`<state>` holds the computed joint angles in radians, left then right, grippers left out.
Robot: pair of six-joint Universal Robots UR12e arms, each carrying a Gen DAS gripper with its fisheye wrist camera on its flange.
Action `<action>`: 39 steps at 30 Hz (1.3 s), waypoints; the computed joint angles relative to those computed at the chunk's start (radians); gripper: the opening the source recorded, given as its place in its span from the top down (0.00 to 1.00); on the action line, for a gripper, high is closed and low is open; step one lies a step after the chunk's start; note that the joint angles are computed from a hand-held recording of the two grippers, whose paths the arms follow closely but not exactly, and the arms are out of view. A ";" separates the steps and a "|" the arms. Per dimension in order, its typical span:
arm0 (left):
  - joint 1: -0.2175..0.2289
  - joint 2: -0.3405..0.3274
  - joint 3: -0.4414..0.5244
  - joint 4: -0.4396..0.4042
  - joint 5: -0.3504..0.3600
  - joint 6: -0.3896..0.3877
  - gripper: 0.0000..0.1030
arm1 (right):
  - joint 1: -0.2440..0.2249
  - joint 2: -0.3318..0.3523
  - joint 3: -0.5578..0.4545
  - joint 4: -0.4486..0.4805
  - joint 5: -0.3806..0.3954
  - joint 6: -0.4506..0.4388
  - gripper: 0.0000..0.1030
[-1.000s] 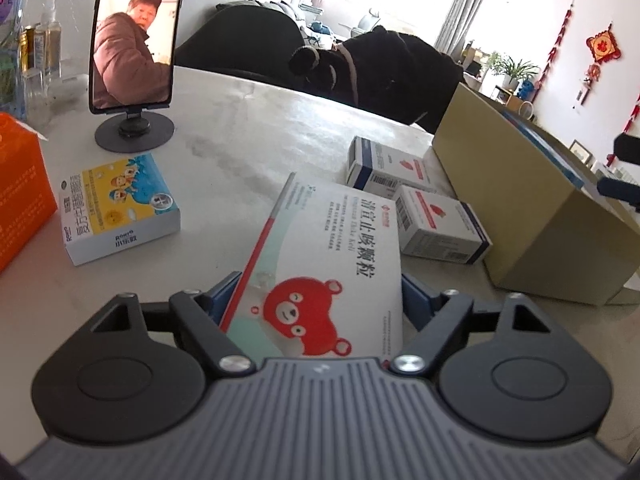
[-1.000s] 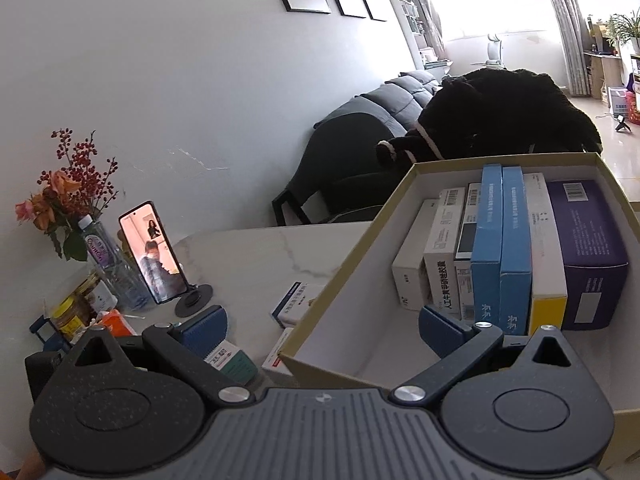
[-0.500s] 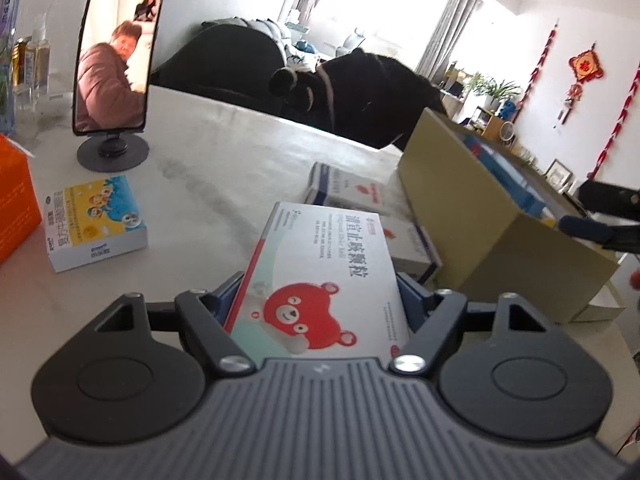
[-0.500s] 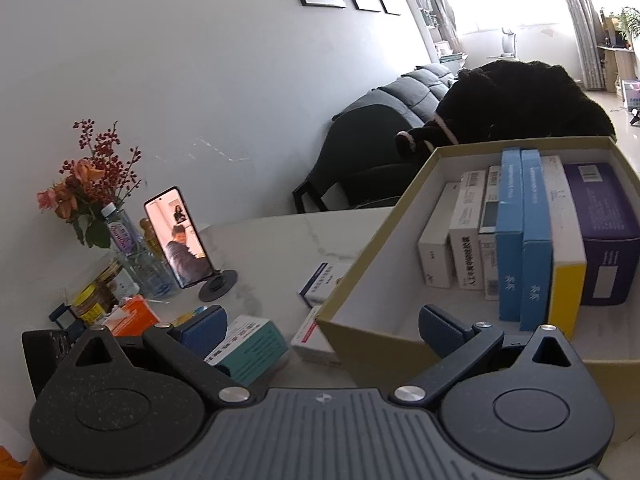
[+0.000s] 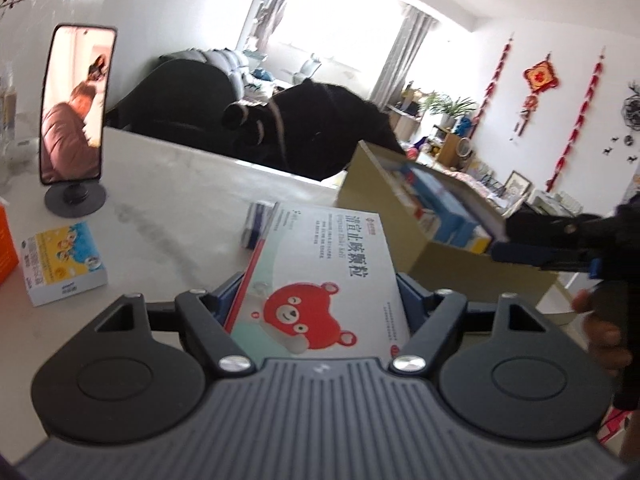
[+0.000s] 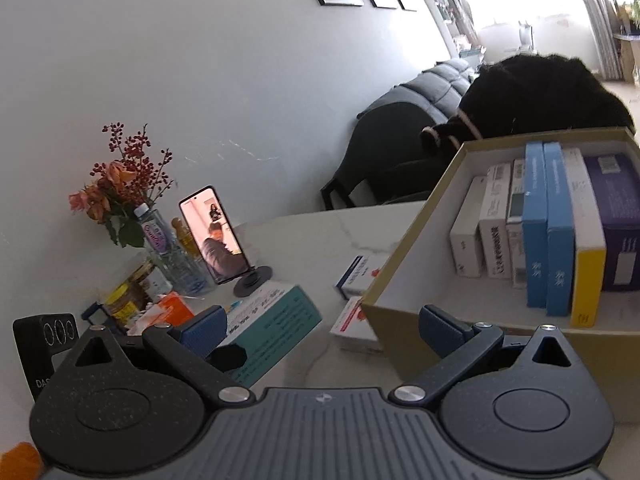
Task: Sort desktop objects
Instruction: 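Lift the red-bear box with the left gripper toward the right gripper, then grasp the teal end of the red-bear box with the right gripper while the left gripper releases it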
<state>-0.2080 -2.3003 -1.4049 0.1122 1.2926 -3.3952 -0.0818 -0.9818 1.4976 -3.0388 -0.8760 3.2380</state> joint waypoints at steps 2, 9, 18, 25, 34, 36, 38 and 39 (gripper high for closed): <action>0.000 0.001 -0.002 0.015 -0.019 0.004 0.26 | -0.004 0.001 -0.002 0.014 0.025 0.017 0.01; 0.015 -0.014 0.010 0.047 -0.175 -0.038 0.26 | -0.022 0.009 -0.006 0.026 0.110 0.107 0.01; 0.009 -0.049 0.056 0.076 -0.254 -0.056 0.26 | -0.039 0.008 0.004 0.011 0.128 0.213 0.01; -0.003 -0.068 0.091 0.066 -0.284 -0.032 0.26 | -0.042 0.008 0.003 0.011 0.125 0.232 0.05; -0.007 -0.062 0.086 0.070 -0.286 -0.021 0.26 | -0.041 0.019 -0.022 0.033 0.150 0.252 0.27; -0.007 -0.062 0.083 0.071 -0.283 -0.025 0.26 | -0.041 0.024 -0.030 0.052 0.161 0.256 0.40; -0.006 -0.062 0.081 0.072 -0.281 -0.034 0.26 | -0.042 0.031 -0.037 0.062 0.175 0.273 0.42; -0.005 -0.064 0.082 0.073 -0.283 -0.040 0.26 | -0.042 0.035 -0.040 0.063 0.182 0.284 0.44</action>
<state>-0.2126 -2.3640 -1.3227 0.1856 1.0096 -3.4352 -0.1242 -0.9466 1.4573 -2.9763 -0.6936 3.5221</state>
